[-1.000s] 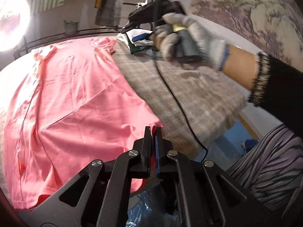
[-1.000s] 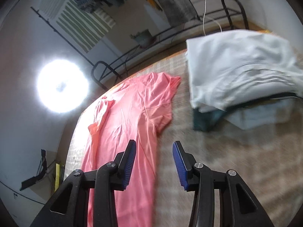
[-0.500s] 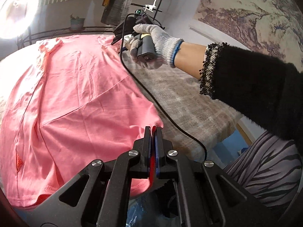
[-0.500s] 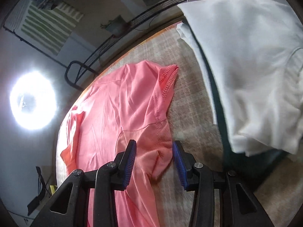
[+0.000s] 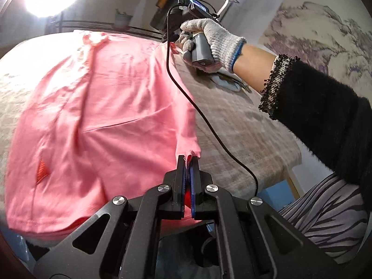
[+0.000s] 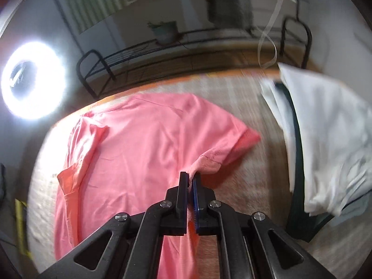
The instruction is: Fold small clothes
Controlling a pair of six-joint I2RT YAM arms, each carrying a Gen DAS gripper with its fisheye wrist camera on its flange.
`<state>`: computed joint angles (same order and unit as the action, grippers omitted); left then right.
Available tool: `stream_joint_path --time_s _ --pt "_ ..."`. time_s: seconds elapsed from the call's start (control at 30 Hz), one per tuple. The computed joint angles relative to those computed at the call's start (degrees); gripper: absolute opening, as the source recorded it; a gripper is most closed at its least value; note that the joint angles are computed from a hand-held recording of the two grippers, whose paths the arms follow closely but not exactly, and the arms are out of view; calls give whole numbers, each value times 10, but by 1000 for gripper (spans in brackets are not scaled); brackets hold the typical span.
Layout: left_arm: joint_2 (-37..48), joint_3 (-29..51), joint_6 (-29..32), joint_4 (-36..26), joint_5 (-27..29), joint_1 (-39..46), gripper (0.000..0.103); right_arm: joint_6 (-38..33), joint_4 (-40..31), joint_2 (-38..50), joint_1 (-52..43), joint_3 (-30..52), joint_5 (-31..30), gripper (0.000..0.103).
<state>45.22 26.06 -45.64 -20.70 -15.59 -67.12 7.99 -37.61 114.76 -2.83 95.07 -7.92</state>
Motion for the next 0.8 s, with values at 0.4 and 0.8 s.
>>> stream_joint_path --time_s 0.4,0.8 --pt "-131 -9 0 -142 59 120 0 -36 -44 74 162 134 125 1" --pt "-147 15 32 -215 72 154 1 -36 -93 176 192 234 59 35"
